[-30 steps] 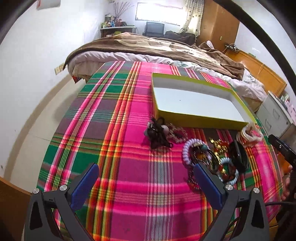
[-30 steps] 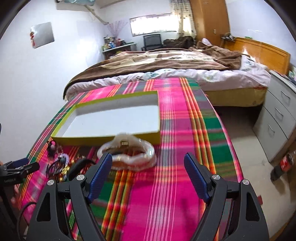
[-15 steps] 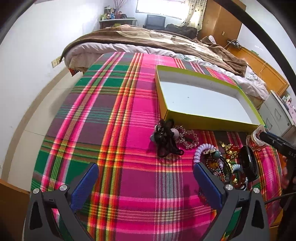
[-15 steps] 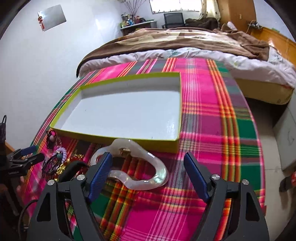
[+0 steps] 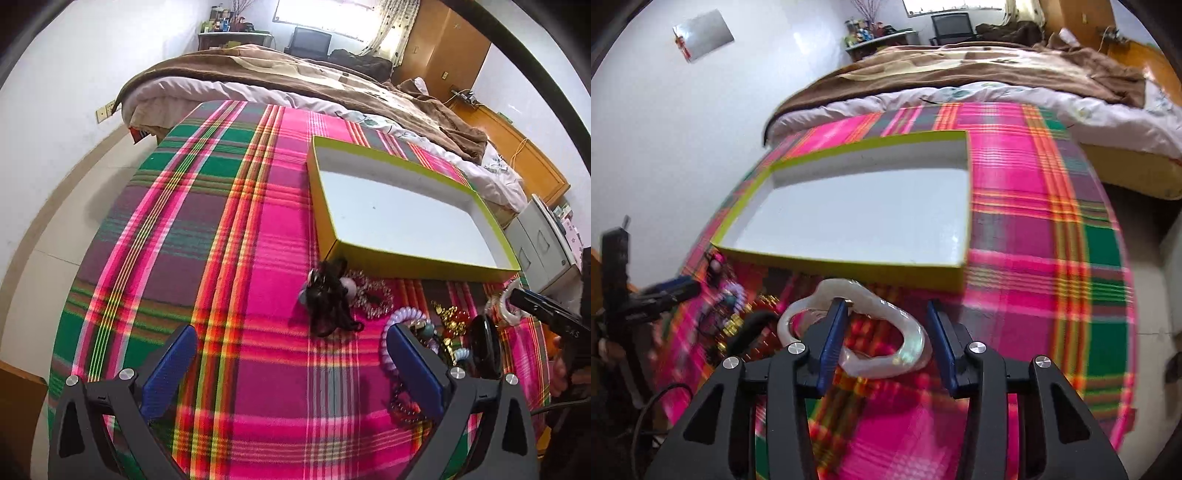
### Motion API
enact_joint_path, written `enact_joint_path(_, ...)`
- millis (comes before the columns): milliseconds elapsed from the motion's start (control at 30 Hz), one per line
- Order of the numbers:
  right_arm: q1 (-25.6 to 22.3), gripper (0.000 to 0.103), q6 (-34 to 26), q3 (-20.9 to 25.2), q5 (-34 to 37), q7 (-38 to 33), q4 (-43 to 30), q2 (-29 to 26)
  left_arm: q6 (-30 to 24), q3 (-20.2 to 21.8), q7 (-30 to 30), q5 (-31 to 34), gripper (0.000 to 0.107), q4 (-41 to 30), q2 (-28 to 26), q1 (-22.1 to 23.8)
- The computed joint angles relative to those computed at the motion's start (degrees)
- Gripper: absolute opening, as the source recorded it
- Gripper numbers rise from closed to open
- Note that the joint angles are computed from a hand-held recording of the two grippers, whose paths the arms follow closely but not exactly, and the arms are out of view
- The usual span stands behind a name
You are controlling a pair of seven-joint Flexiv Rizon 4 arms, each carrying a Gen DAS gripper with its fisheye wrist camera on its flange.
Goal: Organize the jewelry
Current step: 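Grasp the clear claw clip with the right tool while the left tool grasps the black hair tie, then carry both items into the yellow box while the left tool opens releasing the hair tie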
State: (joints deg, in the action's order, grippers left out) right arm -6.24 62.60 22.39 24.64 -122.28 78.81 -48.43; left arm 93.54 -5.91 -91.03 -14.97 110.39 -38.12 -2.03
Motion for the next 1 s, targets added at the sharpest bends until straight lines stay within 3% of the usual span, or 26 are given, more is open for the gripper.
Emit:
enact_joint_path(233,-0.9,0.043,-0.5,0.8,1.3,-1.4,0.2,0.2,-3.7,3.4,-1.4,-0.5,0.095,-3.1,-0.8,-2.2)
enact_joint_path(433,-2.8,0.016,1.8,2.0,4.1,-2.6,2.1,1.2,-4.6,5.9,-2.1,0.7,0.074,-5.1,-1.6,-4.2)
enact_joint_path(700,-5.1,0.015,5.3,3.8,7.8,-4.0,4.8,2.6,-5.6,6.4,-1.9,1.9,0.031,-6.6,-2.1,-5.0)
enact_joint_path(1000,-7.0,0.015,10.2,5.9,11.0,-5.6,7.5,4.2,-1.2,6.1,-2.4,2.7,0.023,-4.5,-1.2,-5.0)
